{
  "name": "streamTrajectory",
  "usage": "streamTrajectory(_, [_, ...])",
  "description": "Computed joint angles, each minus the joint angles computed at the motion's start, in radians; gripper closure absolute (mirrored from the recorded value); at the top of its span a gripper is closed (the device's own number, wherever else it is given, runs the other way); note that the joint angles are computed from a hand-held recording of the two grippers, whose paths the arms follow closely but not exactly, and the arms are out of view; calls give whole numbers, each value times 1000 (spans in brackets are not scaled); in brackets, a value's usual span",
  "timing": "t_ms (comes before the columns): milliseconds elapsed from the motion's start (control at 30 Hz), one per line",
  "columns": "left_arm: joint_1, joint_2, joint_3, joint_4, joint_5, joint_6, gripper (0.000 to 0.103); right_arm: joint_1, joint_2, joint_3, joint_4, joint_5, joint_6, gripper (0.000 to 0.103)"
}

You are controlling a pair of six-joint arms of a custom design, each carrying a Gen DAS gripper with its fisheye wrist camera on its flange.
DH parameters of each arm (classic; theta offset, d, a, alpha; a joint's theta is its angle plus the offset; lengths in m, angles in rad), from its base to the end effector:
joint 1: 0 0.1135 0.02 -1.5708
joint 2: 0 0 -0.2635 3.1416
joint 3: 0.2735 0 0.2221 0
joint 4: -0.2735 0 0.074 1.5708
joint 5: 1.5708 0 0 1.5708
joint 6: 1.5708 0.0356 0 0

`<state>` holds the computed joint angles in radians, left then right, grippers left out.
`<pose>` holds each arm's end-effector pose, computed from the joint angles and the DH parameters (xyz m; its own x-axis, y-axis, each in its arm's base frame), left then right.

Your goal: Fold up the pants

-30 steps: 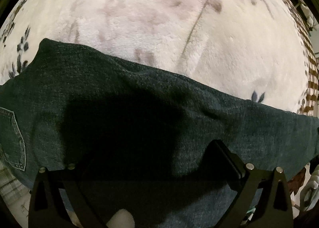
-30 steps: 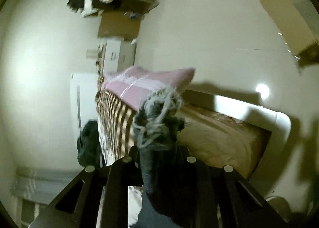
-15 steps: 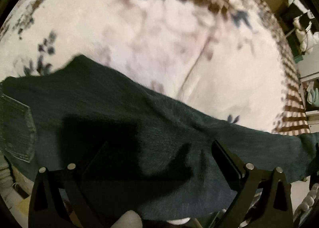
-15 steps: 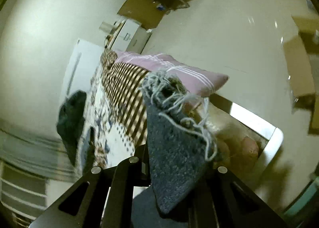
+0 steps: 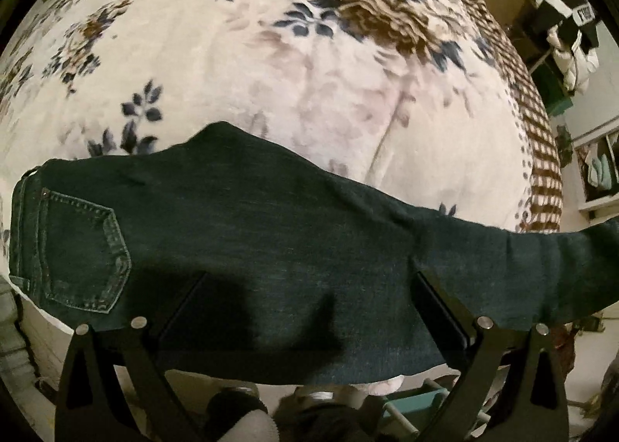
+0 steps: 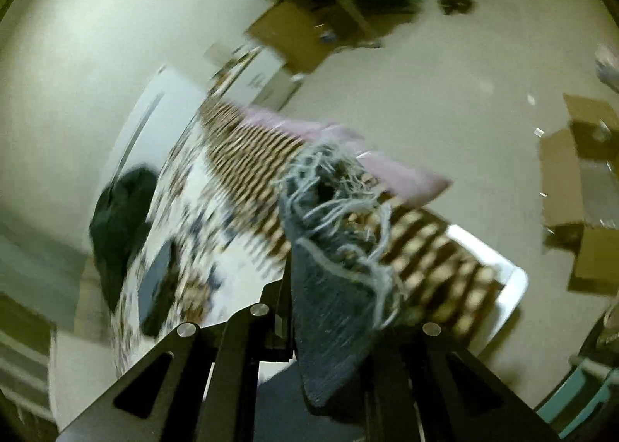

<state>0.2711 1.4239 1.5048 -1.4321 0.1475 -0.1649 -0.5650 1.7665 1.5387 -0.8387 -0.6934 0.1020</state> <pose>0.2071 0.0521 0.3446 -0.8892 -0.4157 -0.1913 -0.3852 0.9056 -0.1773 0.3011 -0.1639 0.2934 -0.7202 0.5493 -0.4237 0.2255 0.7629 0.6059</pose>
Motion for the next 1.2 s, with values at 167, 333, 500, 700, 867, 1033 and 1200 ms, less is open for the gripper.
streamTrajectory(167, [148,-4,55,-68,30,105,0,277,-224,-264,102,57,102,92])
streamTrajectory(333, [408,-2,98,-126,52,314,0,715,-320,-557,384,221,351,92])
streamTrajectory(500, [654,46,109,-130,57,521,0,1173,-164,-699,680,418,557,92])
streamTrajectory(700, [855,110,105,-91,37,666,0,1440,140,-557,711,474,709,72])
streamTrajectory(867, [882,140,119,-95,55,662,0,1404,108,-601,797,207,740,30])
streamTrajectory(1033, [760,85,19,-39,109,569,0,1292,-61,-586,449,372,610,30])
streamTrajectory(1200, [553,13,-191,101,114,484,1,1159,-47,-508,155,591,486,30])
